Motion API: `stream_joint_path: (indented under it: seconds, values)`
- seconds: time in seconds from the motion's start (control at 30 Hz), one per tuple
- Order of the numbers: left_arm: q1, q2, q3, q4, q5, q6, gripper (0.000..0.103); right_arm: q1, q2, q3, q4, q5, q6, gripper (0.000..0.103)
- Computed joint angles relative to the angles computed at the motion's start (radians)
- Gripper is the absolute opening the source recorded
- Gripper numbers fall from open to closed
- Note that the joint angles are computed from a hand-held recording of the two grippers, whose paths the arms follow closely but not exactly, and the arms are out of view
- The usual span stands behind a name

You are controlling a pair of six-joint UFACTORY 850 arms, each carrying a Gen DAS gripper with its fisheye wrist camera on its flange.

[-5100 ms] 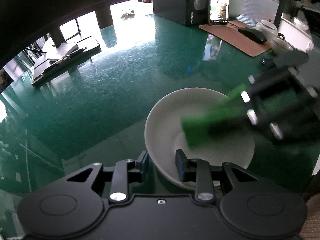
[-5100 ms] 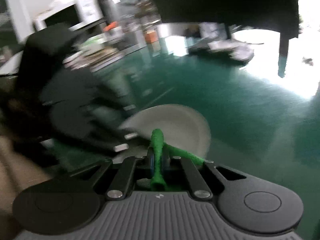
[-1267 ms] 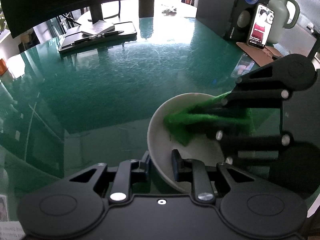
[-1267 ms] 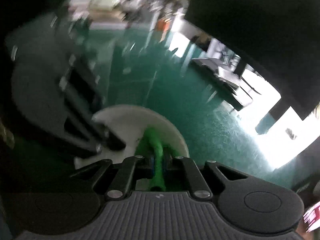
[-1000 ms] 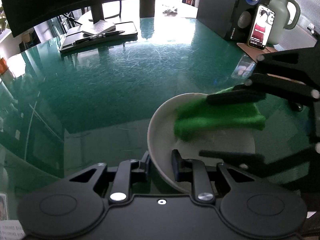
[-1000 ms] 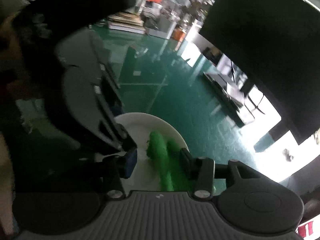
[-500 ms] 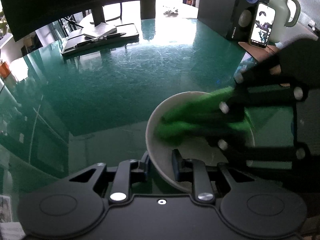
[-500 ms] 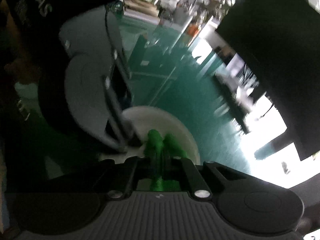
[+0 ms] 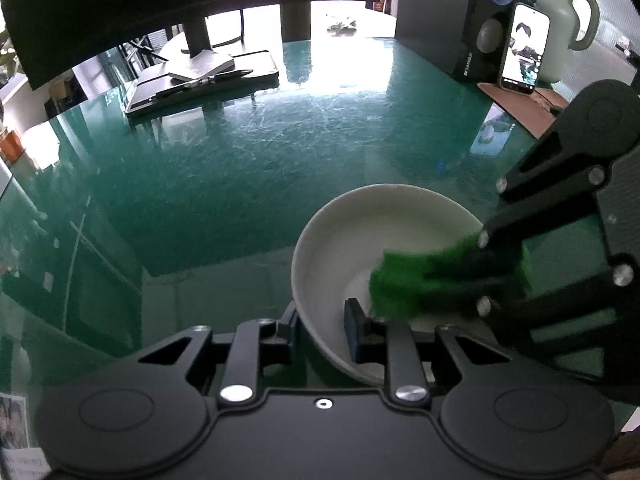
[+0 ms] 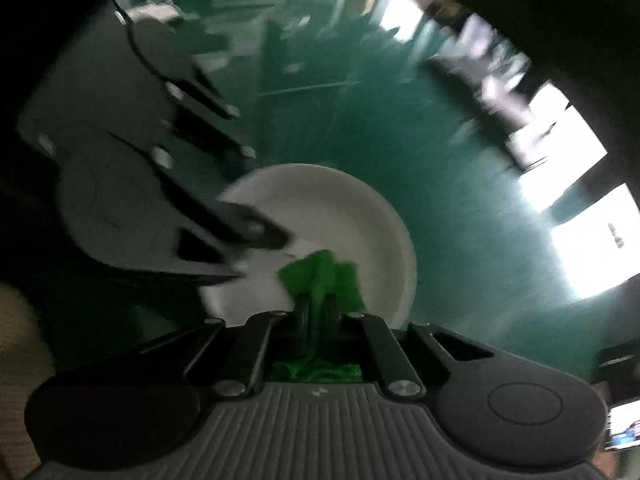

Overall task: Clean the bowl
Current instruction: 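Rub the cloth around the bowl's inner wall while the left gripper tilts the bowl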

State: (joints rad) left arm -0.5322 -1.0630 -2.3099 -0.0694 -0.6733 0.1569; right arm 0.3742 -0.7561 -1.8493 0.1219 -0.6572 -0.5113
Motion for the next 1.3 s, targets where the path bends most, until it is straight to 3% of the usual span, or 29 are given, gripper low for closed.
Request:
stream_joint_path:
  seconds: [0.07,0.2,0.27,0.33,0.5,0.57,0.7,0.8,0.93,1.0,1.07,1.13,1.3]
  values:
    - [0.000,0.001,0.001,0.001,0.001,0.005,0.023,0.005,-0.004,-0.003,-0.055,0.007,0.006,0.005]
    - [-0.001,0.004,0.008,-0.013,0.004,0.025,0.026,0.023,0.015,0.048,-0.269,0.123,0.110,0.003]
    - [-0.001,0.005,0.009,-0.015,0.005,0.025,0.026,0.028,0.017,0.052,-0.275,0.113,0.116,0.004]
    - [0.001,0.005,0.010,-0.023,0.005,0.026,0.026,0.023,0.009,0.032,-0.193,0.051,0.036,0.011]
    - [-0.002,0.003,0.007,-0.003,0.006,0.014,0.026,-0.032,-0.052,-0.110,0.193,-0.202,-0.153,0.009]
    - [-0.001,0.002,0.004,-0.002,0.005,0.010,0.026,-0.043,-0.073,-0.162,0.249,-0.269,-0.175,0.008]
    - [0.001,-0.005,-0.006,-0.014,-0.002,0.022,0.026,0.006,-0.027,-0.078,-0.045,-0.127,-0.163,0.007]
    - [0.001,-0.001,0.001,-0.021,0.001,0.030,0.026,0.019,-0.008,-0.034,-0.148,-0.044,-0.116,0.006]
    - [0.000,-0.001,0.002,-0.021,0.001,0.031,0.026,0.004,-0.040,-0.095,-0.056,-0.131,-0.125,0.009]
    - [0.000,-0.002,-0.001,-0.024,-0.001,0.036,0.026,-0.024,-0.083,-0.181,0.106,-0.264,-0.174,0.009]
    - [-0.001,-0.002,-0.002,-0.021,-0.002,0.037,0.026,-0.040,-0.108,-0.229,0.183,-0.326,-0.196,0.009]
    - [0.000,-0.002,-0.001,-0.020,-0.002,0.039,0.026,-0.024,-0.091,-0.202,0.101,-0.266,-0.192,0.007]
    - [-0.001,0.002,0.007,-0.028,0.001,0.052,0.026,0.048,0.070,0.115,-0.356,0.219,-0.115,0.005]
